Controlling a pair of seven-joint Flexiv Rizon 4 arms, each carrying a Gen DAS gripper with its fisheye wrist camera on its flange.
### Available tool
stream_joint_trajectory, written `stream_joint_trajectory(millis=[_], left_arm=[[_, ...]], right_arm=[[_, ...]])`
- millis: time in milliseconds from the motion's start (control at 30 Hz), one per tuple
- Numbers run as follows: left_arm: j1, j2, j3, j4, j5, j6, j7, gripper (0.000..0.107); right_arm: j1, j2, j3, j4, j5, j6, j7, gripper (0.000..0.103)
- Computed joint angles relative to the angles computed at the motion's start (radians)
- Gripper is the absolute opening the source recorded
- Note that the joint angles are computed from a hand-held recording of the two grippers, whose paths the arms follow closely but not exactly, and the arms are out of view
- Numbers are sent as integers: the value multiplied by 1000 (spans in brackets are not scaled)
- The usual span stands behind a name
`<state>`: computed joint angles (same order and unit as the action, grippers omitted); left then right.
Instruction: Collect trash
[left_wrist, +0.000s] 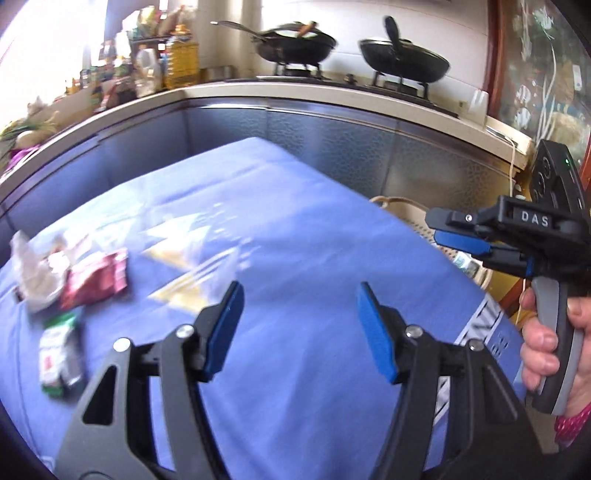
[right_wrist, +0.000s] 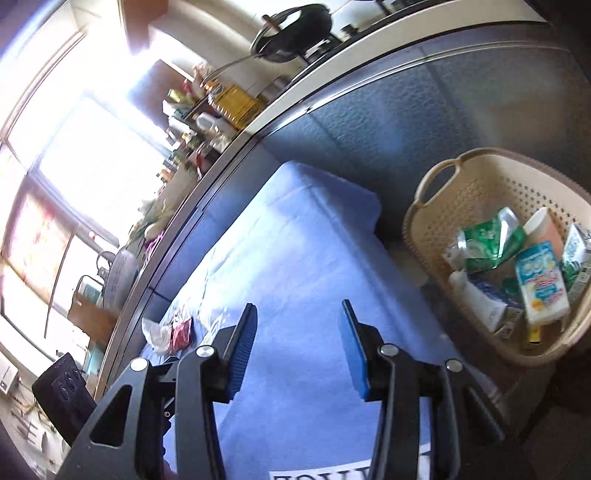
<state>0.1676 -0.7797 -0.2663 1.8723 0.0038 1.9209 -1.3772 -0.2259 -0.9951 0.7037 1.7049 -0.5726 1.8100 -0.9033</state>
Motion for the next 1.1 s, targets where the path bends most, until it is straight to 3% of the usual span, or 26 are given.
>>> stream_joint_trajectory(millis=[233, 400, 533, 633, 767, 867, 1100], left_arm=[[166, 95, 8, 218, 52, 131, -143, 61], [200, 137, 105, 300, 34, 213, -268, 69], [271, 150, 115, 315, 63, 196, -342, 69], [281, 150, 130, 310, 74, 185, -364, 69], [240, 140, 172, 296, 48, 175, -359, 69], [179, 131, 224, 290, -5, 170, -337, 69], [166, 112, 232, 287, -32, 178, -317, 69]], right_arm=[[81, -46, 100, -88, -42, -184, -117, 46], [144, -93, 185, -168, -34, -305, -222, 46], [233, -106, 184, -253, -11, -378, -269, 46], [291, -120, 186, -311, 11, -428, -303, 46], [336, -110, 157, -333, 51, -440, -324, 46], [381, -64, 71, -304, 78, -386, -307, 46], [448, 19, -82, -221, 184, -259, -288, 46]])
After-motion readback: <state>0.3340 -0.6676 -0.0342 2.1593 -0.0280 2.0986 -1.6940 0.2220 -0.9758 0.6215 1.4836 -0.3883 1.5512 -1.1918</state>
